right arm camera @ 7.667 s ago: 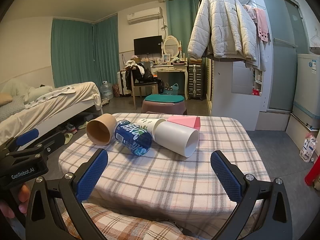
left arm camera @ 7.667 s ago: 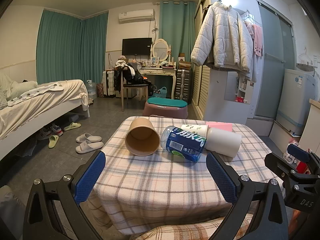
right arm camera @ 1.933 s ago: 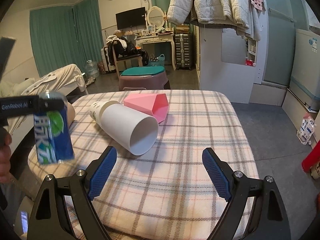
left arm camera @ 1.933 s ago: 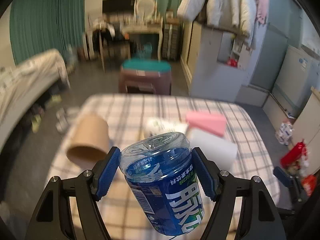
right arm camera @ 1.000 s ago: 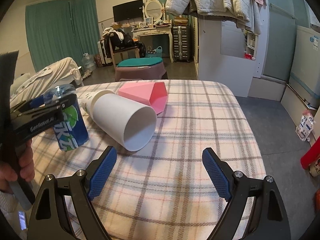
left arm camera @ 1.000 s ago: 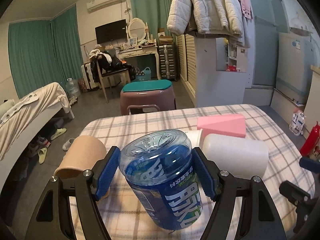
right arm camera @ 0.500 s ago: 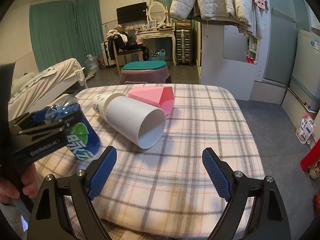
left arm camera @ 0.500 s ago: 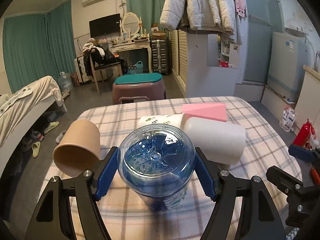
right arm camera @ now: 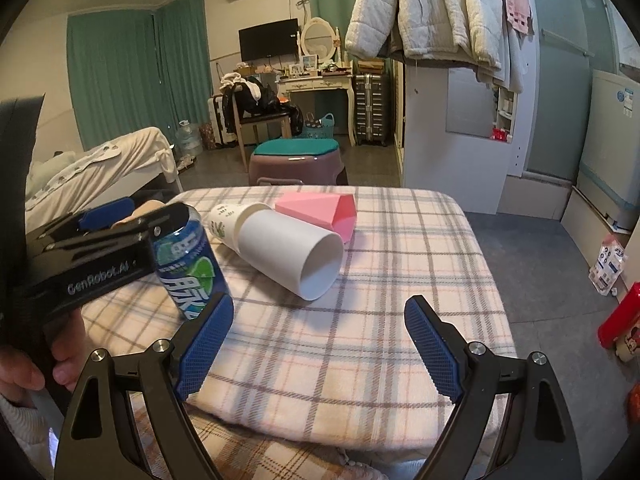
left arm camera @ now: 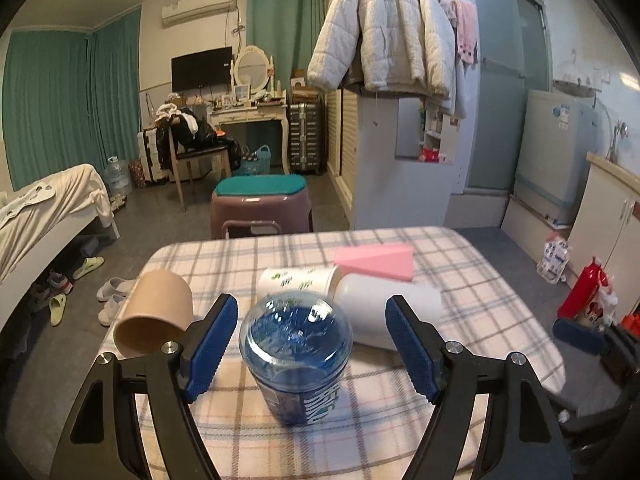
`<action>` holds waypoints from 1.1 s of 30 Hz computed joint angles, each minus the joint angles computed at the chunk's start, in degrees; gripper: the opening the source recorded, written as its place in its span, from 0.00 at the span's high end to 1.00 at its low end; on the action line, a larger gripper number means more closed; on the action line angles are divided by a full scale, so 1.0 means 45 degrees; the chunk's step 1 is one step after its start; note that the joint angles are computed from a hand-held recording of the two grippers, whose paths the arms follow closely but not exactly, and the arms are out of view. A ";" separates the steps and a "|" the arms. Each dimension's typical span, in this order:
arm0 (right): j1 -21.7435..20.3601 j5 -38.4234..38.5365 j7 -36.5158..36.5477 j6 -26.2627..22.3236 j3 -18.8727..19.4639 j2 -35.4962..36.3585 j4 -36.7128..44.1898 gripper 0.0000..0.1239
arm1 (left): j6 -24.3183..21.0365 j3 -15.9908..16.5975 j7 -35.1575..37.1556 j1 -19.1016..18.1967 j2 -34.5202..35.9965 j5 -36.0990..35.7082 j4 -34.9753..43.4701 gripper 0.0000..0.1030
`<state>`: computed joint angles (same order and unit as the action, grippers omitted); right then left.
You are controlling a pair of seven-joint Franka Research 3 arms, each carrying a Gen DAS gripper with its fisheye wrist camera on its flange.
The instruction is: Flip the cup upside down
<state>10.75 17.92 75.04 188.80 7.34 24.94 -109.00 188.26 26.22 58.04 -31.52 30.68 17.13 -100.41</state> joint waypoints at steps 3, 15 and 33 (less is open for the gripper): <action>-0.0281 -0.0029 0.0017 0.0331 0.0396 -0.0360 -0.0439 0.29 | 0.0579 0.0886 0.0134 -0.0830 -0.0356 -0.0312 -0.0540 0.23; -0.1291 -0.1941 0.1635 0.2559 0.1576 -0.2045 -0.2907 0.29 | 0.3757 0.4474 0.3450 -0.5039 -0.2644 -0.4331 -0.5107 0.02; 0.0861 -0.1617 0.2450 0.4168 -0.0151 -0.2310 -0.4193 0.17 | 0.5525 0.3358 0.7131 -0.4987 -0.3633 -0.8173 -0.7717 0.00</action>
<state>14.62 10.64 86.07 207.55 6.66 14.54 -127.87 213.12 41.33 90.13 -53.96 14.33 -19.65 -135.14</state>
